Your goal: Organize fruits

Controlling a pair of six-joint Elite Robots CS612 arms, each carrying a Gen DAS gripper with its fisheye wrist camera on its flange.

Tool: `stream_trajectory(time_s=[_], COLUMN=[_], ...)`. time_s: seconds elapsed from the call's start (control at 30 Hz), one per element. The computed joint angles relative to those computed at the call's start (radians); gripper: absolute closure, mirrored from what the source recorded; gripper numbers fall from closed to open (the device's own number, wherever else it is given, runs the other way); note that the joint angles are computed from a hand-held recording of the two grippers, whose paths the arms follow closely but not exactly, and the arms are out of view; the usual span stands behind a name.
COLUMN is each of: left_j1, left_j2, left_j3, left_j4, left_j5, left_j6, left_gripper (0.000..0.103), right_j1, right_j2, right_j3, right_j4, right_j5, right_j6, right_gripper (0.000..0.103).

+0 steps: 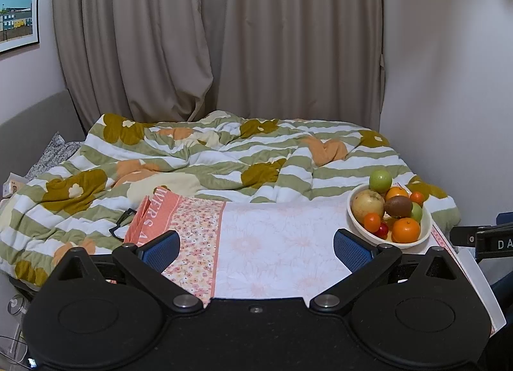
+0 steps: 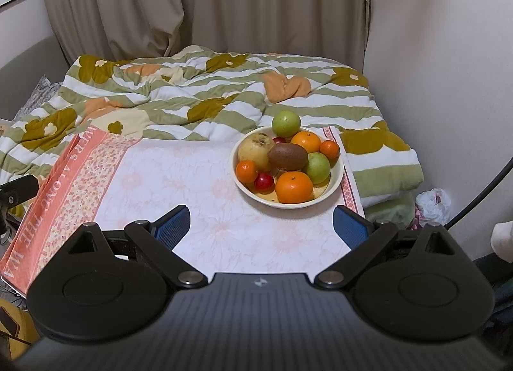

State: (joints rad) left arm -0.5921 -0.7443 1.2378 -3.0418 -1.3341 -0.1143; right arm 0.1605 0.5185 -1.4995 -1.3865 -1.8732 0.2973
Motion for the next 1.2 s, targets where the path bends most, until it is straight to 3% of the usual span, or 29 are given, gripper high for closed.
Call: stream_trajectory(time_s=[1.2], left_j1=[-0.001], left_j2=[0.004], left_j3=[-0.008], left_j4=[-0.018], left_j5=[0.017], left_j6=[0.025], left_gripper=[0.0], right_j1=[-0.002], right_j2=[0.001], right_j3=[0.004], right_j4=[-0.003], right_j5=[0.004], right_j6=[0.002], right_gripper=[0.0])
